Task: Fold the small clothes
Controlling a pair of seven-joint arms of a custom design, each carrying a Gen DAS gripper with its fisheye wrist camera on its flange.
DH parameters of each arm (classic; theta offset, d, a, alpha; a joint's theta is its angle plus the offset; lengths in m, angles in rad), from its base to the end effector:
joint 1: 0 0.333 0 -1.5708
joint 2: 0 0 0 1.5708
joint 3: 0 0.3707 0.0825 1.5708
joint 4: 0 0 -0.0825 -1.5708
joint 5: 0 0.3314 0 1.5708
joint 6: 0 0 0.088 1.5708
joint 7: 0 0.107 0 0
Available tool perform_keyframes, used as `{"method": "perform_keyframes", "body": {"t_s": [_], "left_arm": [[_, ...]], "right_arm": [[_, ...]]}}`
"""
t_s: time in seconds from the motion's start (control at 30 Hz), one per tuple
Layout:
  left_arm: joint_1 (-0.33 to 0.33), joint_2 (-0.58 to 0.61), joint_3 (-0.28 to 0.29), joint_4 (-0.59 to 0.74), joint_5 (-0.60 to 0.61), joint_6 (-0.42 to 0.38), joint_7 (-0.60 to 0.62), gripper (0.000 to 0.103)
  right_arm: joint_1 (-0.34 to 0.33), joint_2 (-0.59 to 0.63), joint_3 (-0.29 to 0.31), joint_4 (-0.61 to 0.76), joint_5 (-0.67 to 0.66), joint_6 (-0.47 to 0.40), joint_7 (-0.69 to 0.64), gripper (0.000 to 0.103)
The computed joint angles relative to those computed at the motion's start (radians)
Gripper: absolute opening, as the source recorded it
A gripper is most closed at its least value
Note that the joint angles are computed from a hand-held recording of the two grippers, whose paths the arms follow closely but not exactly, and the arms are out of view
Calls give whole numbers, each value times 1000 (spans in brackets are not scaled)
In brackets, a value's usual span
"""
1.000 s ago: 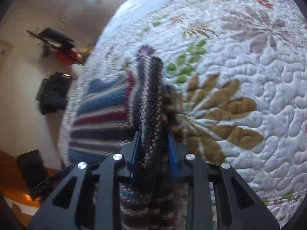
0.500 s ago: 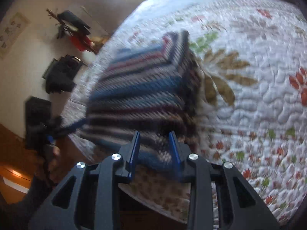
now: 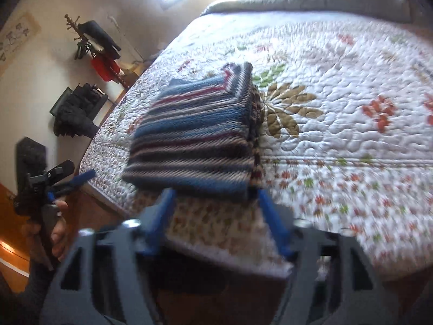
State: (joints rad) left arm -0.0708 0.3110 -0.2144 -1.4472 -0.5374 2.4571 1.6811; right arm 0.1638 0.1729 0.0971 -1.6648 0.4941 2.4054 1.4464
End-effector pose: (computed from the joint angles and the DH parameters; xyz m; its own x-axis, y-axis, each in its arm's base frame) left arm 0.6477 -0.1606 0.6584 -0.2261 -0.8369 0.4984 -0.8108 -0.1218 -0.5724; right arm 0.5980 0.1568 0.6345 0.2122 -0.8856 -0.4131 -0.8644 0.0270 -0.5021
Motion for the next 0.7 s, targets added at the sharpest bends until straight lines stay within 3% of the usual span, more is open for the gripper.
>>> {"method": "perform_keyframes", "body": {"t_s": [0.03,0.13,0.27,0.37,0.43,0.5,0.63,0.7], "left_arm": [[-42,-43,32,-43,102,36,-42,99],[-137,-141,88,-125,403,65,-204,99],[-147,-243,62,-228,503,112,-318,99],[-156,-289,43,-244,665,70,-463,99],[-145,-314,30,-256,626,65,-424,99],[-139,-343,18,-272,601,70,-403,99],[-135,-382,5,-294,518,75,-347,99],[-126,-392,-7,-302,543,81,-383,99]], "right_arm": [[14,-34,-2,-32,-31,28,25,88],[59,-132,-9,-130,-147,103,122,94],[101,-215,-6,-178,-406,99,385,100],[107,-273,13,-211,-634,129,580,100],[119,-289,15,-195,-692,83,595,100],[138,-302,5,-180,-663,39,548,100],[150,-334,9,-194,-685,47,564,100],[153,-340,13,-189,-695,36,575,100]]}}
